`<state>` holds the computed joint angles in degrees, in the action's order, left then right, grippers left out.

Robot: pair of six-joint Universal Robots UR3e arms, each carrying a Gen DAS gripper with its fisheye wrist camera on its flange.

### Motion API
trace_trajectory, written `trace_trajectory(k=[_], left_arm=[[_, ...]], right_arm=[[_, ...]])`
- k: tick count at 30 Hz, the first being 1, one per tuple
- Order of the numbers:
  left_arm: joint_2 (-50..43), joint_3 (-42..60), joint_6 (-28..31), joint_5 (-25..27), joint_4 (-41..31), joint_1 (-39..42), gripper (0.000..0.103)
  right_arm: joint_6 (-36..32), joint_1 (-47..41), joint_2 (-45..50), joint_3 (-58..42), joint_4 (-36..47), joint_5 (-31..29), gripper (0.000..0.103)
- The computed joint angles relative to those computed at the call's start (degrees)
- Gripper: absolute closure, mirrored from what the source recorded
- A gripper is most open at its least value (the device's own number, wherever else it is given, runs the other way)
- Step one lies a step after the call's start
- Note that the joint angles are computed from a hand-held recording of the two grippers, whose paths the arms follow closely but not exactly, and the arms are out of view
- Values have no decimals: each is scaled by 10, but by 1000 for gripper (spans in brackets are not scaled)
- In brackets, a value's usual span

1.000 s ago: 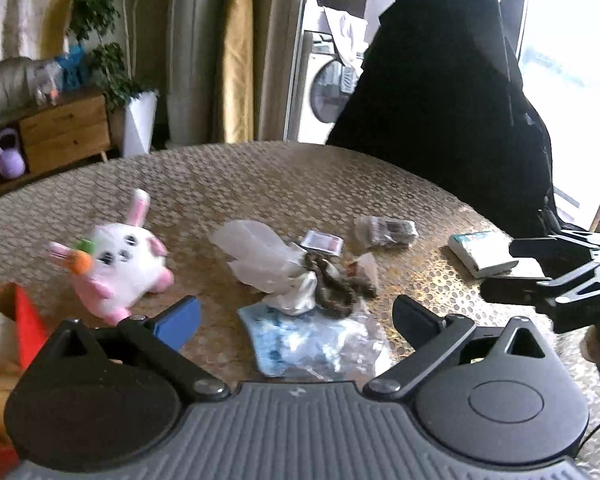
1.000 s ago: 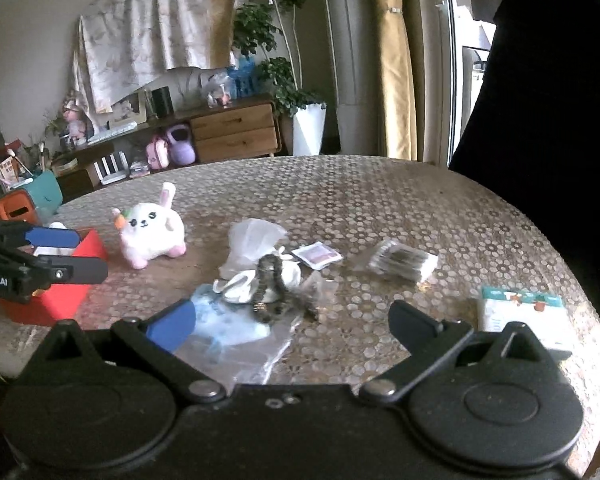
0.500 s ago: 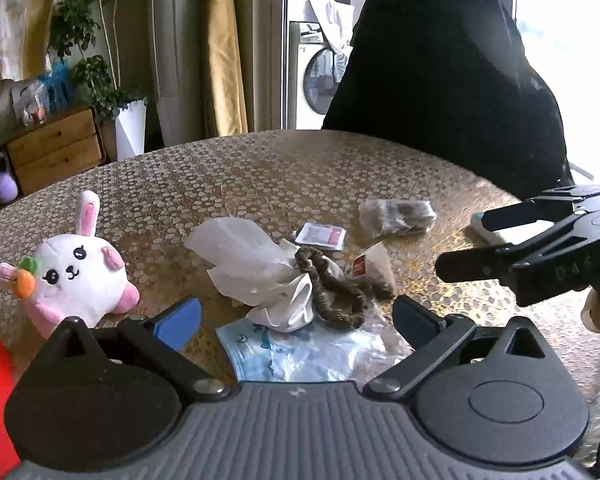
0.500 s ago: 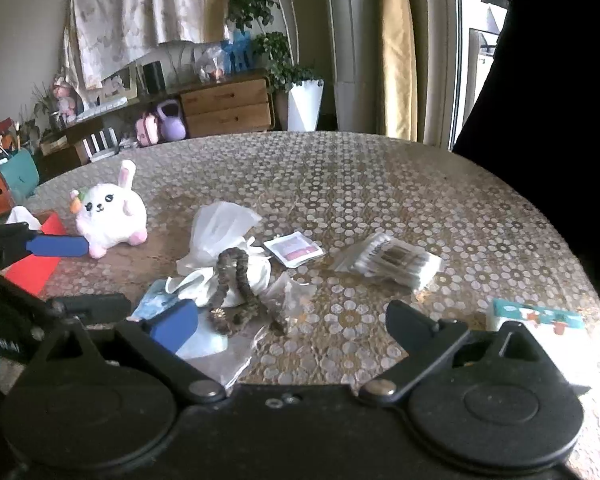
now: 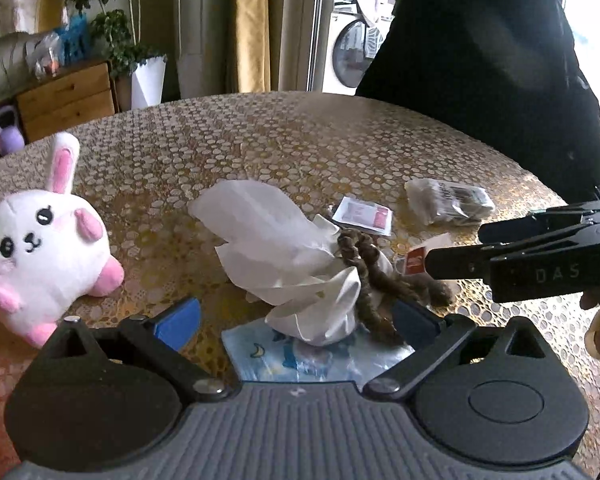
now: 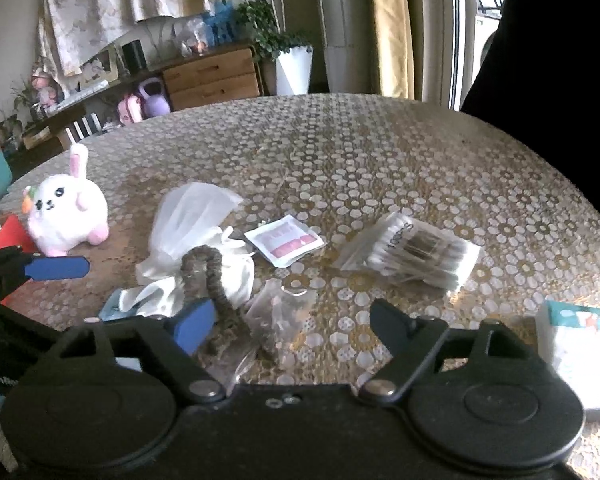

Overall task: Organize soft objects
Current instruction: 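Grasp the white tissue with the left gripper while the right gripper grasps the clear plastic bag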

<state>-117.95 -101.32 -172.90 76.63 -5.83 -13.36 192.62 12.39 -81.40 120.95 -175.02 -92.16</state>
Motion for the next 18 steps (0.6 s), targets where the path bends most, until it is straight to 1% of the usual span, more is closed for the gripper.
trace_trajectory(k=[3, 4, 5, 7, 9, 10, 13, 16, 17, 18], left_arm=[[-24, 24, -1, 3, -7, 0, 1], [-28, 28, 1, 5, -8, -1, 3], [-33, 33, 5, 4, -9, -1, 9], [-40, 42, 8, 1, -17, 0, 15], [-47, 52, 3, -6, -27, 4, 17], [-48, 54, 0, -14, -28, 6, 20], [-50, 62, -4, -36, -43, 15, 37], [-53, 73, -9, -35, -53, 15, 47], [-54, 78, -13, -35, -58, 14, 54], [-54, 83, -16, -34, -64, 14, 59]], right_arm=[[6, -8, 15, -11, 3, 11, 26], [7, -9, 20, -16, 5, 13, 28], [7, -9, 25, -20, 6, 15, 30], [7, -8, 35, -27, 6, 15, 37], [11, -9, 41, -30, 5, 17, 42], [15, -12, 43, -30, 3, 23, 45], [18, -15, 47, -32, 2, 33, 52], [20, -14, 51, -32, 1, 37, 59], [23, -14, 52, -32, -1, 37, 60], [26, -13, 53, -33, -1, 36, 63]])
